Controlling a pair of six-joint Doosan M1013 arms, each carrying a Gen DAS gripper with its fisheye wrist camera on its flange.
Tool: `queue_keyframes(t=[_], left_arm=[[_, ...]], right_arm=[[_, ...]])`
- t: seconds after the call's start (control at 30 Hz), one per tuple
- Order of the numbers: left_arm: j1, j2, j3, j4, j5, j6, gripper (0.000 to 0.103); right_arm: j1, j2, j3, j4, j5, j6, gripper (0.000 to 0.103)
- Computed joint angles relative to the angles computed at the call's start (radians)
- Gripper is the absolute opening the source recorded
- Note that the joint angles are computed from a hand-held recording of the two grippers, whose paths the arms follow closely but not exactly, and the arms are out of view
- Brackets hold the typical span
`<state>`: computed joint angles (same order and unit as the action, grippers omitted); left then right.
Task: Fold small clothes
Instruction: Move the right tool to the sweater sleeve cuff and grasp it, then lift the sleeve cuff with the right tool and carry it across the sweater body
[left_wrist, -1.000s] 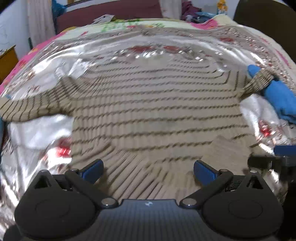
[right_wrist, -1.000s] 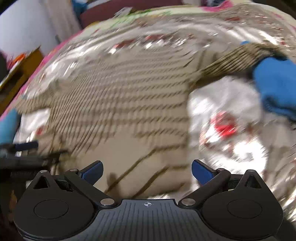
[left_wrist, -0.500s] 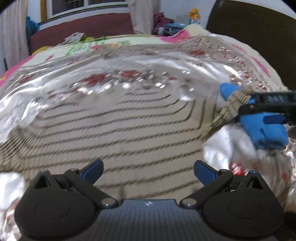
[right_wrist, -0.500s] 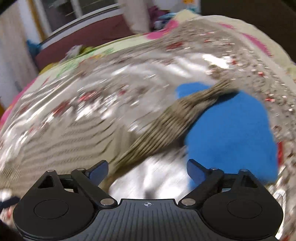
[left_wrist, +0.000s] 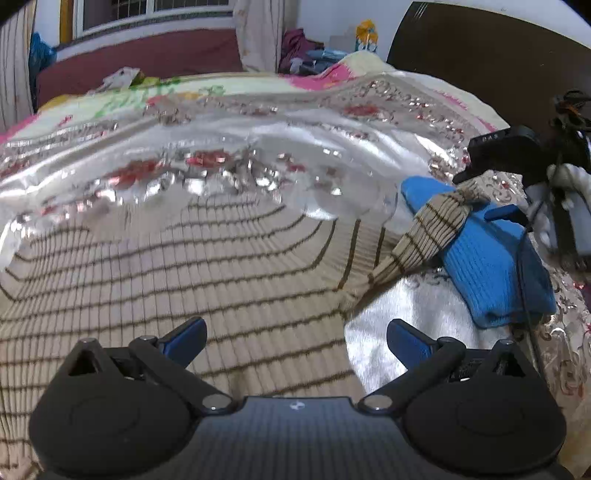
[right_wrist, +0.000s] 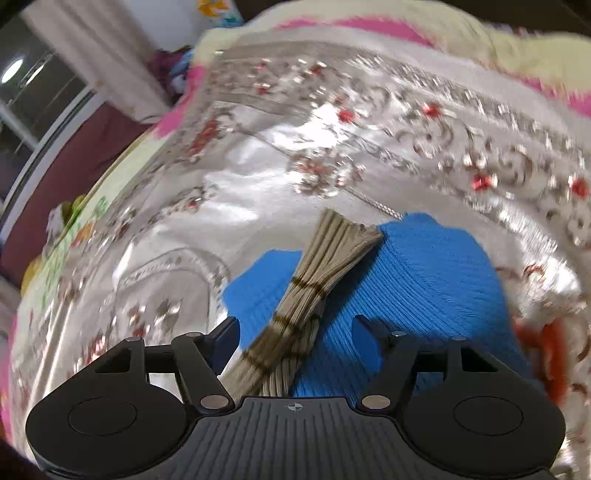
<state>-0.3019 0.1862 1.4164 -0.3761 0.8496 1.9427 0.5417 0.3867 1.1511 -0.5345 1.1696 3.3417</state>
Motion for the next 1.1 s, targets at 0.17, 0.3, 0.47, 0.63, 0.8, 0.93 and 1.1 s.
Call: queue_keyframes(t=[0.17, 0.3, 0.47, 0.63, 0.8, 0.93, 1.1], left_arm=[[0.016, 0.001, 0.005, -0.004, 0.04, -0.023, 0.103], [0.028, 0.0, 0.01, 0.0, 0.058, -0.044, 0.103], [0.049, -0.003, 0.017, -0.001, 0.083, -0.051, 0.103], [0.085, -0.02, 0.035, 0.001, 0.071, -0.063, 0.103], [0.137, -0.04, 0.057, -0.001, 0.041, -0.08, 0.103], [0.178, -0.047, 0.069, 0.004, 0.019, -0.1, 0.103], [0.201, -0.072, 0.115, 0.033, -0.055, -0.088, 0.103]], right_arm=[[-0.003, 0.014, 0.002, -0.033, 0.01, 0.041, 0.066], [0.005, 0.026, -0.014, -0.069, 0.046, 0.028, 0.021], [0.026, 0.026, -0.036, -0.12, 0.05, -0.014, 0.012], [0.066, 0.039, -0.101, -0.179, -0.007, -0.109, 0.012], [0.115, 0.123, -0.268, -0.182, -0.115, -0.318, 0.012], [0.145, 0.257, -0.498, -0.047, -0.144, -0.567, 0.009], [0.179, 0.29, -0.549, -0.101, -0.038, -0.56, 0.014]])
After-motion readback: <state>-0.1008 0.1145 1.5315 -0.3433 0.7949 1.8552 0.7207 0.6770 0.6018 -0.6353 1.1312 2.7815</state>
